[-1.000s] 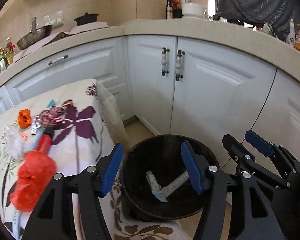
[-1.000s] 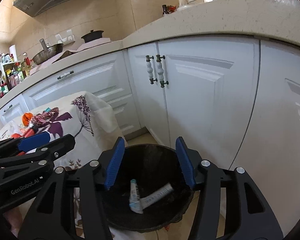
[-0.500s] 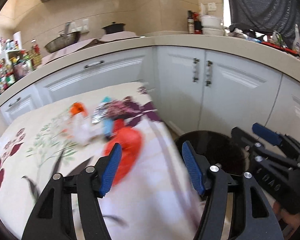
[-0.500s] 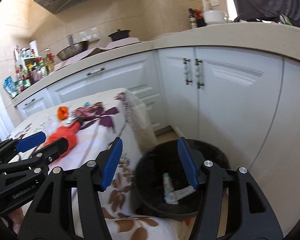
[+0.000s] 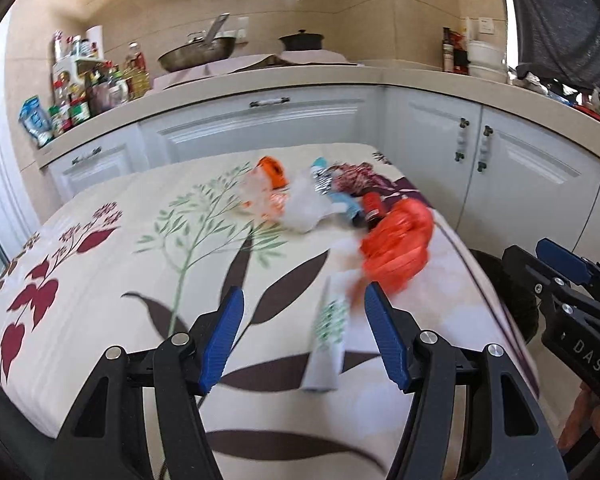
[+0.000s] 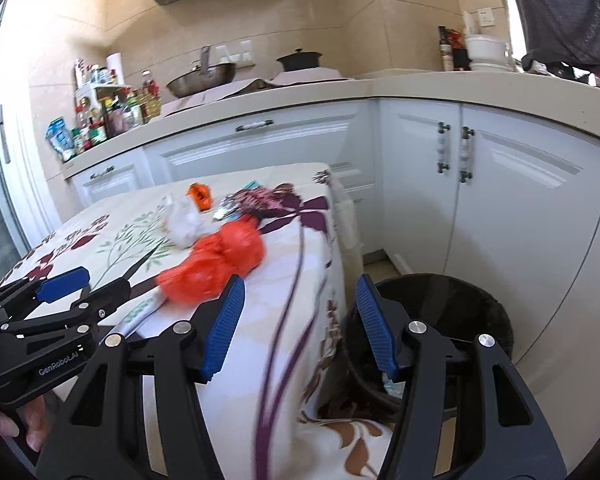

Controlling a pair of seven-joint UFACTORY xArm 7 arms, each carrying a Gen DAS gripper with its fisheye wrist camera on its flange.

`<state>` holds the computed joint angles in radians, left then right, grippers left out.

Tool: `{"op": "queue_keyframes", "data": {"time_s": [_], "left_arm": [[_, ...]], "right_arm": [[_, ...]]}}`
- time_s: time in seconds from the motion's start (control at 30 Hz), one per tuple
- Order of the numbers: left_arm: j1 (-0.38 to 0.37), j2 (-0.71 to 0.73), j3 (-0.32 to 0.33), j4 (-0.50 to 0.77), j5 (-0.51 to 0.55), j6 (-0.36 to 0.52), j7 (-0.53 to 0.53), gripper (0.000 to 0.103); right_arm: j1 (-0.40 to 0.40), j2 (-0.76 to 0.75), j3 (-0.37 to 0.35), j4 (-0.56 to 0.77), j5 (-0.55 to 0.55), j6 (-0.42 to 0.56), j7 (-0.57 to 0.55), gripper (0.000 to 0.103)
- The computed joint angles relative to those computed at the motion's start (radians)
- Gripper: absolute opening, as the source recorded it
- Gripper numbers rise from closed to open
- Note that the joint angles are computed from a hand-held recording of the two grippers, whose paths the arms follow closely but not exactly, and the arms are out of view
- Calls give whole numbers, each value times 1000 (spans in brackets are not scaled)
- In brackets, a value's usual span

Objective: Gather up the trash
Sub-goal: 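Grasp the green-labelled white tube with left tool while right tool moves toward the red bag, then grasp the red plastic bag with the right tool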

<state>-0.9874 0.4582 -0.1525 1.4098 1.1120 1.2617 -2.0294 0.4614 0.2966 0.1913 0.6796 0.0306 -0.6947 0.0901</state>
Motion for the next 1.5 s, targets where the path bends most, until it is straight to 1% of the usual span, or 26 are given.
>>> {"op": "queue_keyframes", "data": {"time_s": [0.17,0.3,0.4,0.47,0.57,0.73,0.77,0.83,1.03,1.2,1.33,1.4,1.43,1.5], "left_arm": [[-3,-17,-9,-41,-3,-2,-33,62],[11,-25,-14,-69,8,-40,-53,62],[27,-22,-14,-80,13,-87,-54,62],[26,-13,-11,-75,20,-96,-52,61],[29,-3,-7,-68,28,-119,-41,50],[33,3,3,-70,29,-155,-38,26],[32,2,5,-72,30,-155,-45,24],[33,-5,7,-82,34,-162,-60,16],[36,-18,4,-97,42,-155,-78,15],[39,-53,-3,-125,50,-116,-92,15],[66,-96,-15,-169,41,-104,-108,15],[79,-119,-23,-193,38,-93,-119,15],[86,-127,-28,-201,37,-88,-123,15],[100,-148,-36,-225,29,-76,-131,15]], "right_arm": [[28,-5,7,-6,17,14,-25,56],[41,-10,7,-13,35,11,-40,57],[42,-15,7,-18,41,8,-43,58],[45,-17,6,-19,48,9,-47,58],[44,-16,7,-17,50,11,-49,58],[41,-15,7,-18,44,9,-49,58],[43,-15,7,-17,47,10,-50,58],[44,-14,8,-11,47,19,-51,58],[55,-1,8,24,51,56,-62,58],[78,8,7,65,65,85,-79,59],[90,23,8,109,66,123,-83,60],[94,31,10,134,63,145,-79,63],[103,35,6,143,71,154,-85,64],[125,43,-4,168,88,181,-102,64]]}}
